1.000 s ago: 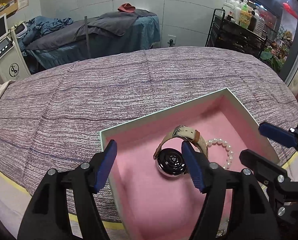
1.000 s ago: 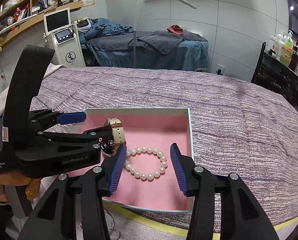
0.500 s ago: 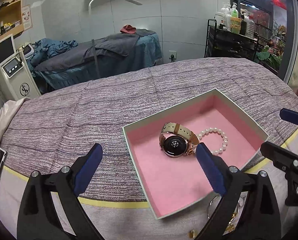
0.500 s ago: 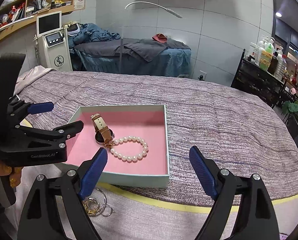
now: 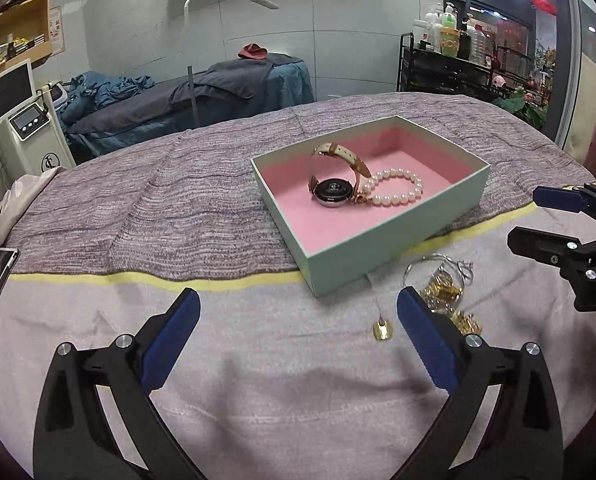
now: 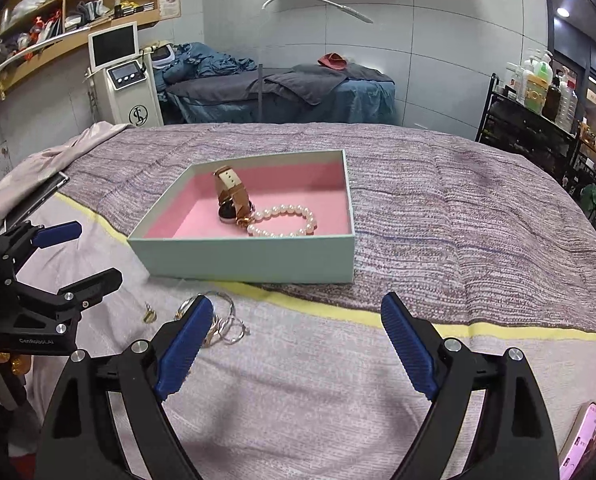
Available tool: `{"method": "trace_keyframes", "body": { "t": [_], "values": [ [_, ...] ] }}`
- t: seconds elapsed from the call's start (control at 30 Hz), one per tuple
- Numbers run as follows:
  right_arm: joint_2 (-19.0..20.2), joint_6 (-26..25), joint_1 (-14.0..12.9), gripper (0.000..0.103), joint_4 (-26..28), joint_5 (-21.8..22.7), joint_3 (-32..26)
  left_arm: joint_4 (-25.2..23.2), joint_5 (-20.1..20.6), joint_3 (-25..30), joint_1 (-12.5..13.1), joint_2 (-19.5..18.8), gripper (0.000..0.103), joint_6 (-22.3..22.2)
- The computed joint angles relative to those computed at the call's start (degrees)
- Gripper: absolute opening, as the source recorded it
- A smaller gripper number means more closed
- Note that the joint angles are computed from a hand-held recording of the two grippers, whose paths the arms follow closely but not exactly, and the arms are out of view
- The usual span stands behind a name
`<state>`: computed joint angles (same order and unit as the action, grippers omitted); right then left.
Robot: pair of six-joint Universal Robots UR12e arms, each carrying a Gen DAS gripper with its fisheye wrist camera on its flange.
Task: Organize jewelry
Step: 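Withdraw both grippers from the box toward the remaining jewelry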
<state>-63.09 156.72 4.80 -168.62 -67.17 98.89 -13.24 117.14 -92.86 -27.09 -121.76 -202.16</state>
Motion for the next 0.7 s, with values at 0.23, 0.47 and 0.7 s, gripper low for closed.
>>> {"method": "trace_keyframes", "body": {
  "t": [0.23,0.47,0.7],
  "values": [
    [-0.2,-3.2,0.2,0.084,2.1,-1.3,1.0,0.9,-2.2,-1.2,-0.9,-0.1,0.096,0.0],
    [-0.2,-7.0,0.9,0.075,3.9,-1.6,0.7,-0.7,-6.5,-0.5,-0.5,-0.6,0.064,0.5],
    [0.2,-12.0,1.4,0.059,10.8,-0.4,-1.0,-1.9,-9.1,0.1,0.0,-1.0,0.050,1.2]
  ]
}}
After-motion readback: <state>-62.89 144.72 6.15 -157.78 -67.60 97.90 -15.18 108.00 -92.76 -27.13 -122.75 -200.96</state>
